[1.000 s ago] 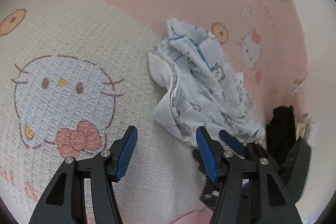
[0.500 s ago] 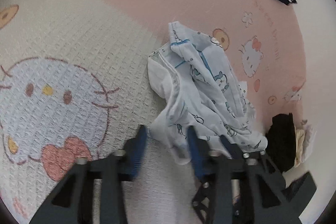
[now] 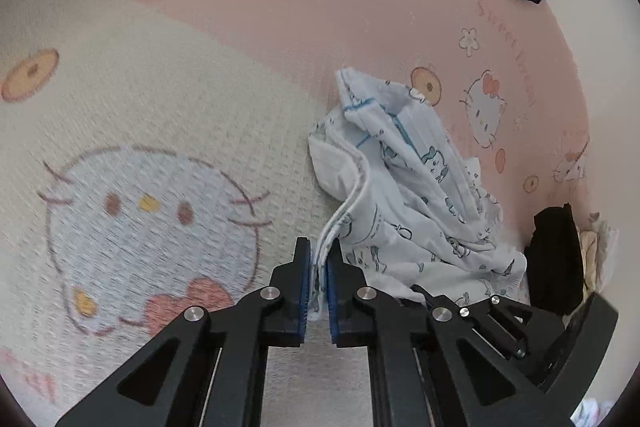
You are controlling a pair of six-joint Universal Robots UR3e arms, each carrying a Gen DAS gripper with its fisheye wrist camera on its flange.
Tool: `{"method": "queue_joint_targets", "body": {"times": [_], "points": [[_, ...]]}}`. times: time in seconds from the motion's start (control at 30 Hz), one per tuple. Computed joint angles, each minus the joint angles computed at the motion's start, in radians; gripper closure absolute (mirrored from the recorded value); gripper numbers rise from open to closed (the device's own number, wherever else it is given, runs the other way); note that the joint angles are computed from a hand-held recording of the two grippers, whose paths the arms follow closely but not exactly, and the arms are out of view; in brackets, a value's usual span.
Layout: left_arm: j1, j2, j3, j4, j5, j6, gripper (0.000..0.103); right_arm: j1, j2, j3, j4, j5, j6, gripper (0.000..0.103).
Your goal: Fold clothes
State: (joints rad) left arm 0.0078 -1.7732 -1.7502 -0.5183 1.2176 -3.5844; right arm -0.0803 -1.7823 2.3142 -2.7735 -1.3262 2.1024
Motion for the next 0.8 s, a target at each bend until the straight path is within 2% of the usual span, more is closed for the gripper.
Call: {"method": "queue_joint_targets", "body": {"times": [0.1,0.23,0.37,0.47,0.57,0.63,0.7,0.73,0.8], "points": [[0.013,0.032,-0.014,-0.021,0.008,0.023,0.097,-0.02,-0.06,-0.039,0.152,0.023,-0.008,0.099],[-0.017,0.056,-0.021,-0.05,0.082,0.026,0.097,-0.008,-0.11,-0.007,0.187,0.012,-0.001,0.099],[-0.01,0.082,-0.058,-0.061,0.114,0.025,0.097,0.011,-0.108,0.015,0.167,-0.016,0.047,0.099],[0.021,0.115,-0.121,-0.023,0.076,0.012,0.097,0.021,-0.113,0.032,0.134,-0.029,0.031,0.099],[0.079,0.159,-0.256,0.174,-0.04,-0.069,0.097,0.042,-0.123,0.068,0.063,-0.058,0.036,0.099],[0.096,0.161,-0.291,0.249,-0.089,-0.109,0.096,0.053,-0.115,0.096,-0.023,-0.084,0.062,0.09],[0.105,0.156,-0.311,0.303,-0.126,-0.139,0.094,0.065,-0.107,0.104,-0.069,-0.114,0.088,0.063],[0.095,0.147,-0.3,0.307,-0.125,-0.152,0.089,0.072,-0.106,0.105,-0.076,-0.118,0.1,0.061],[0.065,0.117,-0.258,0.282,-0.112,-0.176,0.068,0.061,-0.135,0.099,-0.042,-0.105,0.104,0.061]]}}
